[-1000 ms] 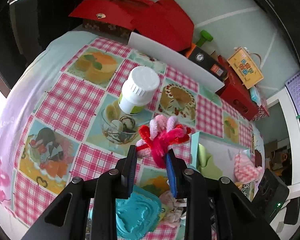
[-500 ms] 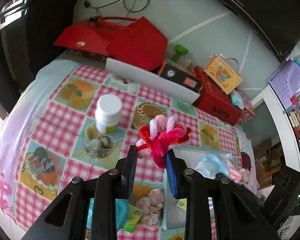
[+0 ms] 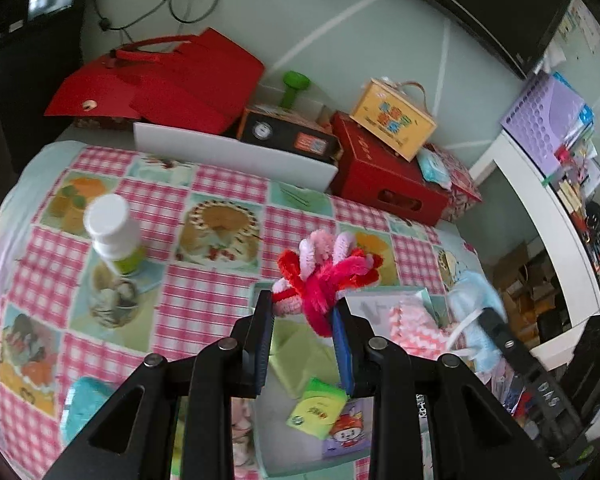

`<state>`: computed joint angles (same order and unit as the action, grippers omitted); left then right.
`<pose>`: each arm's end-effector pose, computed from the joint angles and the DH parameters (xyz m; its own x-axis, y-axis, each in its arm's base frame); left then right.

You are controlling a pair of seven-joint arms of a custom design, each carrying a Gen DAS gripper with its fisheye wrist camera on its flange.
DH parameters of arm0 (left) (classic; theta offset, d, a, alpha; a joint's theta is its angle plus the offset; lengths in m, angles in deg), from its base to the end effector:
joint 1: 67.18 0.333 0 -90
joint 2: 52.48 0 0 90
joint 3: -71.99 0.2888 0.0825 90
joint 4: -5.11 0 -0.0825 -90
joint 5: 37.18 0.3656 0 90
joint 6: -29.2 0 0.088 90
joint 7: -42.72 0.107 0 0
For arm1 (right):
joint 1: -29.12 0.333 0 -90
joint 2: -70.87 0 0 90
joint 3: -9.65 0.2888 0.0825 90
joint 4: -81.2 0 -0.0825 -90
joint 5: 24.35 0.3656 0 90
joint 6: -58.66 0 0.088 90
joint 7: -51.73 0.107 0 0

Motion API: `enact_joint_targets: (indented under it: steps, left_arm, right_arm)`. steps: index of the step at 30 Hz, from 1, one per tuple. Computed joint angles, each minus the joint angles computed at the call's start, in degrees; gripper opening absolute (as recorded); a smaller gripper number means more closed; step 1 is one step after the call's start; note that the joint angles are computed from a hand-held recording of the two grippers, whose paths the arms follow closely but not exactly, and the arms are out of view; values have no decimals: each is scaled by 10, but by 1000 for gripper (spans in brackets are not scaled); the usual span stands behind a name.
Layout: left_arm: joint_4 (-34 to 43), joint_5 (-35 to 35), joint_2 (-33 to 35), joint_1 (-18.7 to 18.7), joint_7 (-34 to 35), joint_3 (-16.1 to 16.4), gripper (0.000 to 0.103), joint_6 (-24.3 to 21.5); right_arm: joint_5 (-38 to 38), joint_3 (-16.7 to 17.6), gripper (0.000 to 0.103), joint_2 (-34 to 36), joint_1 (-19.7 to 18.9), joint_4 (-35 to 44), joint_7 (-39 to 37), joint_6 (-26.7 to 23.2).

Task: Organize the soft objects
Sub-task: 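Carry the red hair tie and blue mask over the white tray, then lower hair tie onto green napkin with left tool while right drops mask, both open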

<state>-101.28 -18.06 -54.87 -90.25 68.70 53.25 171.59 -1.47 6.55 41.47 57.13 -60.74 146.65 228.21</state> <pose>0.4299 -0.3908 0.5858 0.0583 -0.9269 0.3708 -0.7920 -0.2690 -0.5481 0.4073 0.1567 0.5708 0.1991 -0.8722 -0.4468 -0.6574 0.2193 -0.7209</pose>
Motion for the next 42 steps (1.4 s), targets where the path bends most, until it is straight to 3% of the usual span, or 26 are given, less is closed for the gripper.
enact_joint_targets:
  steps: [10, 17, 20, 26, 29, 33, 42]
  left_arm:
    - [138, 2, 143, -56, 43, 9, 29, -38]
    - [166, -8, 178, -80, 62, 25, 29, -55]
    - [166, -13, 185, -82, 62, 30, 29, -56]
    - [164, -25, 197, -82, 62, 34, 29, -57]
    - [165, -34, 205, -81, 64, 34, 29, -62]
    - [166, -46, 212, -79, 68, 35, 29, -69]
    - [165, -59, 219, -76, 63, 38, 29, -78]
  right_arm:
    - [-54, 27, 10, -25, -84, -25, 70, 4]
    - [-90, 36, 10, -22, -106, -26, 102, -11]
    - [-117, 57, 10, -15, -127, -20, 121, -25]
    - [-117, 42, 10, 22, -98, -1, 111, -45]
    - [-133, 58, 10, 44, -109, 13, 117, -64]
    - [-220, 108, 10, 70, -157, 39, 167, -112]
    - [-248, 95, 12, 104, -138, 59, 176, -144]
